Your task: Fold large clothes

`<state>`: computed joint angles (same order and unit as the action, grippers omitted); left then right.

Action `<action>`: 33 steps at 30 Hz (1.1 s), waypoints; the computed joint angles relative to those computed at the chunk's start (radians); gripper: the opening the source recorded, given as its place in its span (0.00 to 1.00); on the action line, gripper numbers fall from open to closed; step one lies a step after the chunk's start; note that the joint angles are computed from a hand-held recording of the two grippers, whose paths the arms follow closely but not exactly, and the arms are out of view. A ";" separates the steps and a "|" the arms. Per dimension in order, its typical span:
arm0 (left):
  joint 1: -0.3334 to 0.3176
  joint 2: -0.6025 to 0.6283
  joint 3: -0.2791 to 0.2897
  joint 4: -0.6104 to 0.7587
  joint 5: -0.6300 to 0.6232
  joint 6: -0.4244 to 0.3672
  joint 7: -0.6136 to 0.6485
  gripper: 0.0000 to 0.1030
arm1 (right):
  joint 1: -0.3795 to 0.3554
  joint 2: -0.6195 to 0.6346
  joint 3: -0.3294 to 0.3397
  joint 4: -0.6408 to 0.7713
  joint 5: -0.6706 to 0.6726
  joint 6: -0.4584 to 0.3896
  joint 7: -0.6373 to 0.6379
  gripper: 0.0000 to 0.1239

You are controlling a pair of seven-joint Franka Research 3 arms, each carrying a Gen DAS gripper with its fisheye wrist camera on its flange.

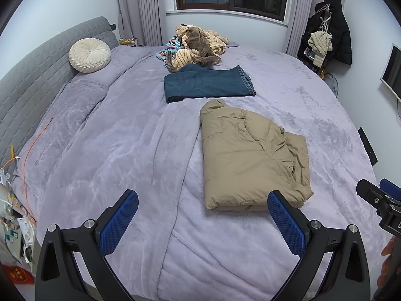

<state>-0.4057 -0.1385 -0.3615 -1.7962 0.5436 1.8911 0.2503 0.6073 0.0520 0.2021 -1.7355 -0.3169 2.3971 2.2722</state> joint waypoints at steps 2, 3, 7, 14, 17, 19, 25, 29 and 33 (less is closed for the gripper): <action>0.000 0.000 0.000 0.000 0.001 -0.001 -0.001 1.00 | 0.000 0.001 0.000 0.001 0.000 -0.001 -0.001 0.83; 0.000 0.000 0.000 0.000 0.000 0.000 -0.001 1.00 | 0.000 0.001 0.000 0.001 0.001 -0.001 -0.001 0.83; 0.000 -0.001 0.001 -0.001 0.001 0.001 -0.002 1.00 | 0.001 0.002 -0.001 0.004 0.001 -0.002 -0.002 0.83; 0.003 -0.006 0.002 -0.006 0.000 -0.001 0.002 1.00 | 0.002 0.003 -0.001 0.006 -0.002 -0.004 0.000 0.83; 0.004 -0.007 0.001 -0.008 0.001 0.000 0.003 1.00 | 0.002 0.004 -0.001 0.007 -0.002 -0.004 -0.001 0.83; 0.004 -0.007 0.001 -0.008 0.000 0.000 0.003 1.00 | 0.003 0.005 -0.001 0.008 -0.002 -0.005 -0.001 0.83; 0.010 -0.026 0.005 -0.030 -0.003 0.016 0.002 1.00 | 0.003 0.006 -0.002 0.010 -0.001 -0.004 -0.005 0.83; 0.015 -0.029 0.002 -0.032 -0.005 0.014 0.006 1.00 | 0.004 0.007 -0.002 0.011 -0.001 -0.005 -0.004 0.83; 0.018 -0.041 0.002 -0.041 -0.007 0.003 0.005 1.00 | 0.004 0.009 -0.003 0.015 0.000 -0.006 -0.006 0.83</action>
